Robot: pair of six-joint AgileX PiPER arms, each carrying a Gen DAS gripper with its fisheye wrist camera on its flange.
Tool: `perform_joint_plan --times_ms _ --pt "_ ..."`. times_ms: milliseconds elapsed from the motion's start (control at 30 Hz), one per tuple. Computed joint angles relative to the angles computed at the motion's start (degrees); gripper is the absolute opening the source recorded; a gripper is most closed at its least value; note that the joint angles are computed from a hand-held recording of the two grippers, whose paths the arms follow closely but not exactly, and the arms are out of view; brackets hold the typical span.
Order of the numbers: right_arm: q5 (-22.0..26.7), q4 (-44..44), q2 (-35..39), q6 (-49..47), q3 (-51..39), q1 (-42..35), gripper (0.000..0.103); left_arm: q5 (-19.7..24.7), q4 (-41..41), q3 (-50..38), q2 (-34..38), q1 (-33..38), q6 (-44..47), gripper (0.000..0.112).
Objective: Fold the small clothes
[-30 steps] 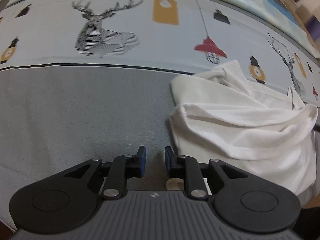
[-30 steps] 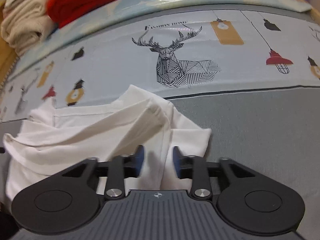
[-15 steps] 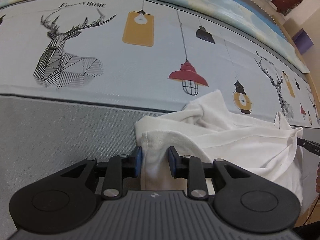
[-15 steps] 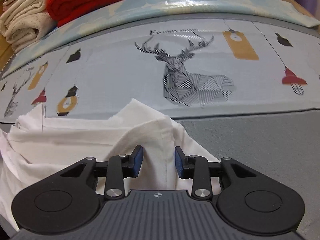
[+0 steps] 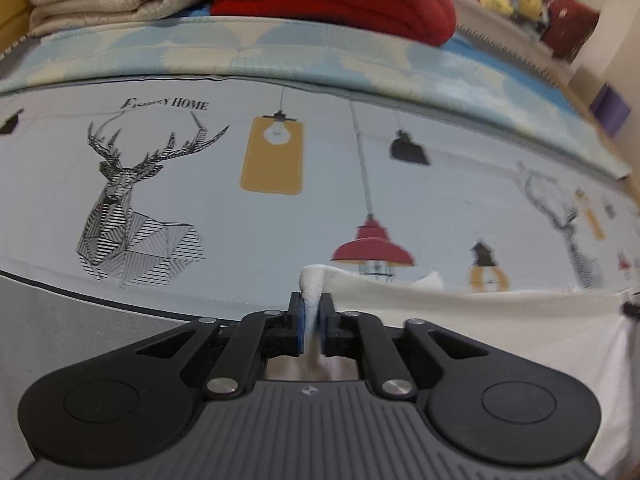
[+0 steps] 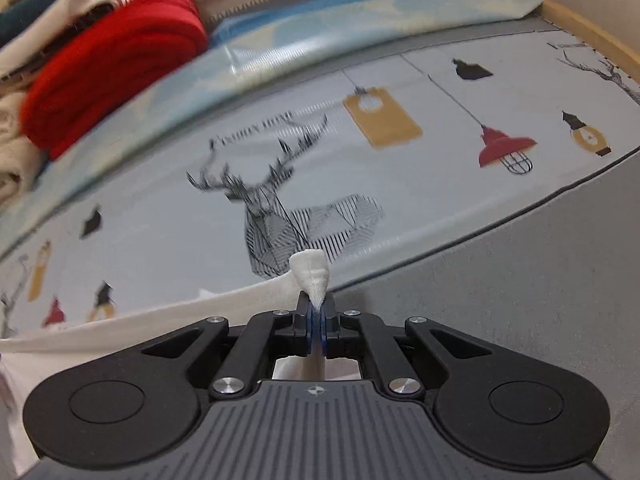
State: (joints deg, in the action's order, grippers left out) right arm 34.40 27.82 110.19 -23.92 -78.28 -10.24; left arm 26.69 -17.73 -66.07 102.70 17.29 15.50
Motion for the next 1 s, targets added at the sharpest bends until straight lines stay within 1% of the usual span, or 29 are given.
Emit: perform_joint_plan --times_ms 33,67,100,133,167,200,233,267,333,367,400,433,467,500,533,567,600,667,700,733,767,800,833,867,900,967,1000 --pt "-0.61 -2.42 0.07 2.03 -0.24 0.69 0.008 -0.43 1.97 0.15 -0.15 -0.10 -1.80 0.011" --pt "-1.59 -5.15 -0.31 4.62 -0.11 1.29 0.011 0.06 1.70 -0.01 -0.48 0.34 -1.61 0.011" --pt "-2.89 -6.99 -1.25 6.07 0.66 1.61 0.017 0.96 -0.86 -0.02 -1.11 1.35 0.22 0.011" --pt "-3.69 -6.66 -2.16 5.23 1.26 1.39 0.021 2.76 -5.70 -0.08 -1.87 2.92 4.15 0.011" --pt "-3.70 -4.14 -2.98 2.10 1.69 0.70 0.022 5.06 -11.39 0.08 -2.58 4.67 9.44 0.011" --pt "-2.65 -0.16 -3.45 -3.11 1.85 -0.60 0.022 7.87 -14.78 0.11 -3.19 5.97 13.45 0.011" --pt "-0.53 3.32 -3.65 -8.07 1.72 -1.99 0.022 10.92 -17.13 0.13 -3.50 6.91 17.48 0.011" --pt "2.98 6.80 -3.71 -13.28 1.36 -3.74 0.022 15.40 -19.33 -0.01 -3.44 7.93 22.54 0.011" --pt "13.49 11.07 -2.56 -21.76 -0.52 -6.80 0.022 24.77 -20.67 -0.71 -2.23 9.03 30.81 0.011" --pt "19.22 11.53 -1.62 -24.91 -1.52 -7.96 0.022 28.31 -19.20 -0.28 -1.91 8.64 34.43 0.012" --pt "24.24 10.83 -0.93 -27.74 -1.96 -8.73 0.023 29.74 -16.07 0.85 -2.07 7.51 36.66 0.013" --pt "27.45 8.84 -0.85 -30.60 -1.39 -8.81 0.023 29.50 -11.18 2.28 -2.36 5.69 36.59 0.013" --pt "28.41 6.14 -1.48 -33.20 -0.06 -8.34 0.023 27.06 -5.45 4.61 -2.52 3.74 34.82 0.012" --pt "27.66 2.65 -2.46 -35.22 1.96 -7.52 0.023 24.02 -0.98 6.92 -2.31 2.92 33.17 0.005" --pt "26.44 -1.06 -3.21 -35.66 3.93 -6.88 0.023 23.28 1.20 7.73 -2.12 3.15 31.23 0.002" --pt "25.78 -2.56 -3.61 -35.84 5.16 -7.06 0.023 24.83 1.09 6.91 -2.28 4.04 29.40 0.002" --pt "26.13 -1.77 -4.07 -36.28 5.62 -8.05 0.023 25.75 -1.29 6.67 -2.57 5.94 29.87 0.002" --pt "28.36 -0.35 -4.05 -33.15 4.49 -10.05 0.022 25.96 -3.85 7.47 -4.29 8.34 30.71 0.003" --pt "28.87 -0.19 -4.28 -31.77 4.35 -10.71 0.022 25.73 -5.50 8.26 -5.43 9.23 32.20 0.009" --pt "29.00 -0.07 -4.92 -31.55 4.79 -11.19 0.023 25.36 -6.90 9.07 -6.38 9.87 33.23 0.022" --pt "28.60 -0.24 -5.73 -31.77 5.80 -11.43 0.027 24.92 -7.84 9.50 -6.85 10.53 33.35 0.033" --pt "28.60 -0.85 -6.13 -31.57 6.00 -11.51 0.041 23.99 -8.12 10.24 -7.38 10.88 32.62 0.056" --pt "28.44 -1.71 -6.42 -31.49 6.44 -11.64 0.054 22.66 -7.78 10.87 -7.64 10.78 31.40 0.069" --pt "28.31 -2.69 -6.52 -31.32 6.73 -11.67 0.056 21.52 -7.21 11.35 -7.63 10.60 30.38 0.072" --pt "28.08 -3.30 -6.64 -30.73 7.13 -11.33 0.057 20.80 -6.47 11.84 -7.74 9.90 28.82 0.073" --pt "28.30 -3.87 -6.08 -29.10 7.03 -11.48 0.057 20.40 -5.96 11.52 -6.02 9.72 26.71 0.073" --pt "27.75 -4.67 -5.93 -27.58 7.30 -11.17 0.059 20.14 -5.63 11.27 -5.10 9.57 25.68 0.072"
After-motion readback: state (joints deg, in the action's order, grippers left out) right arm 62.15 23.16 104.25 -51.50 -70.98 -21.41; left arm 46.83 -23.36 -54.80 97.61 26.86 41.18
